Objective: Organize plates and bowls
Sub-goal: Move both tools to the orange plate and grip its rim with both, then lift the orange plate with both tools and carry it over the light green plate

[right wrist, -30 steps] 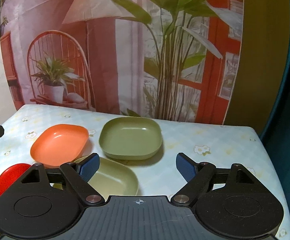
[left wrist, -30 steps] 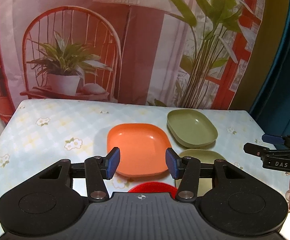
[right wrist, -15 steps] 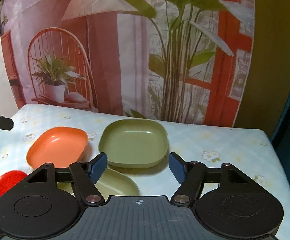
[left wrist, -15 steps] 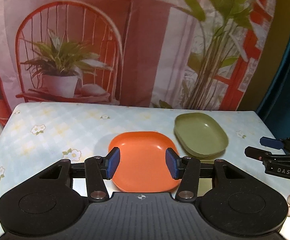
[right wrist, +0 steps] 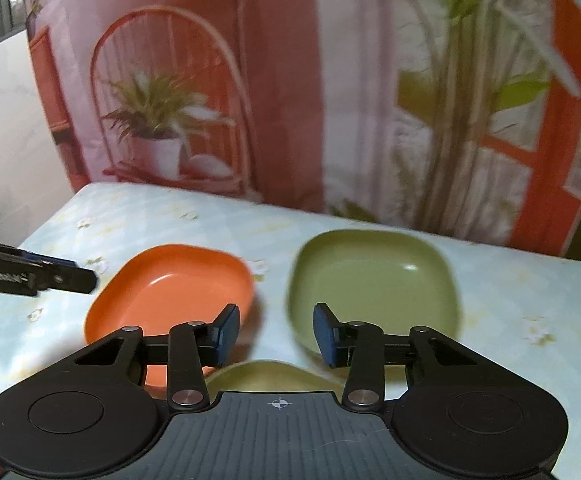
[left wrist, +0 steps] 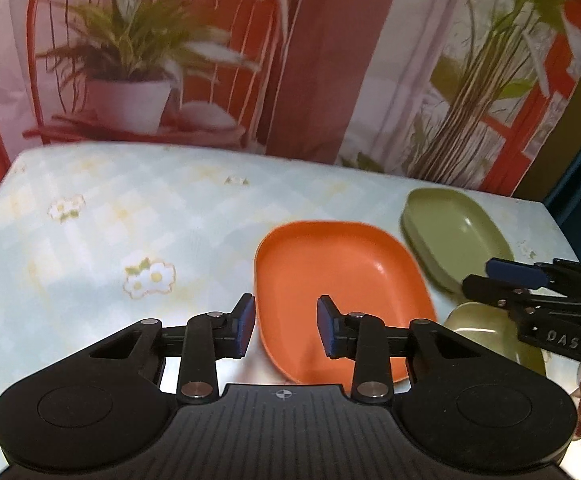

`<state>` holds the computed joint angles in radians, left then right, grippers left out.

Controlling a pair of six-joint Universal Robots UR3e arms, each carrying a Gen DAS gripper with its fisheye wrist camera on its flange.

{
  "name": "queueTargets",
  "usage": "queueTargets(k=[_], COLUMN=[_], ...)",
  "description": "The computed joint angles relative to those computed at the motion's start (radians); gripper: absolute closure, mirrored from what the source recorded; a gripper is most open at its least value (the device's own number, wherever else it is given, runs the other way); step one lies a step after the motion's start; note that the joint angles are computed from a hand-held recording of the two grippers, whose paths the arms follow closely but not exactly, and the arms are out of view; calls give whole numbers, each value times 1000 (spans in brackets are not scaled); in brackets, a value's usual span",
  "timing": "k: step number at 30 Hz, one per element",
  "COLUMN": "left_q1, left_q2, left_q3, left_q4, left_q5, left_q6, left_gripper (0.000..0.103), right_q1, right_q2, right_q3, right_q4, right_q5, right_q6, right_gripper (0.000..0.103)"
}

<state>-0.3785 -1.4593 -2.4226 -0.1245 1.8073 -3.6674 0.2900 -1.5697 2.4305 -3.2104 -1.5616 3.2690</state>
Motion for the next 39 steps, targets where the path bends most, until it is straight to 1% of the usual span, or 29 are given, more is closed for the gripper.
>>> queueTargets(k=[5,7,8,9,11,12,13,14,17,20,24,30,39], left_q1=[54,70,75,83,94,91,89,86,60,49,38,-34,-193], left_q2=[-23,-29,-34,-37,-45,-53,-59,-63,-65,-45,-6,28,-11], left_q3=[-57,-79,-86,-95,-107,-104,-105,-104,-82,-73,-57,7,146], left_q4=[72,97,106,117,134,136,141,143,113,93,61,-20,-112], left_q5=[-65,-87,-95,-109,-127,-125,-122,-118,-91,-78,-64,-6,94], left_q6=[19,22,23,27,33,31,30,28,35,35,30,4,-54], left_gripper=[67,68,71,73,80,81,84,90,90,90,90,90,89], right_q1=[39,46,45,45,44,44,43,40,43,48,50,39,-19], right_q2=[135,169,180,191,208,216,223,228,240,231,199,107,-152], right_q3=[-81,-103,-110,-116,-127,-132,-136,-136,-139,-137,-132,-117,-26], right_q4=[-12,-11,-8,-7,3,7,10,8,5,7,5,46,168], right_q5=[9,17,24,30,41,43,46,51,50,43,37,37,51], right_q6=[23,28,28,29,31,35,39,40,49,69,66,56,29], right_gripper=[69,73,78,81,81,81,82,83,86,86,86,86,86])
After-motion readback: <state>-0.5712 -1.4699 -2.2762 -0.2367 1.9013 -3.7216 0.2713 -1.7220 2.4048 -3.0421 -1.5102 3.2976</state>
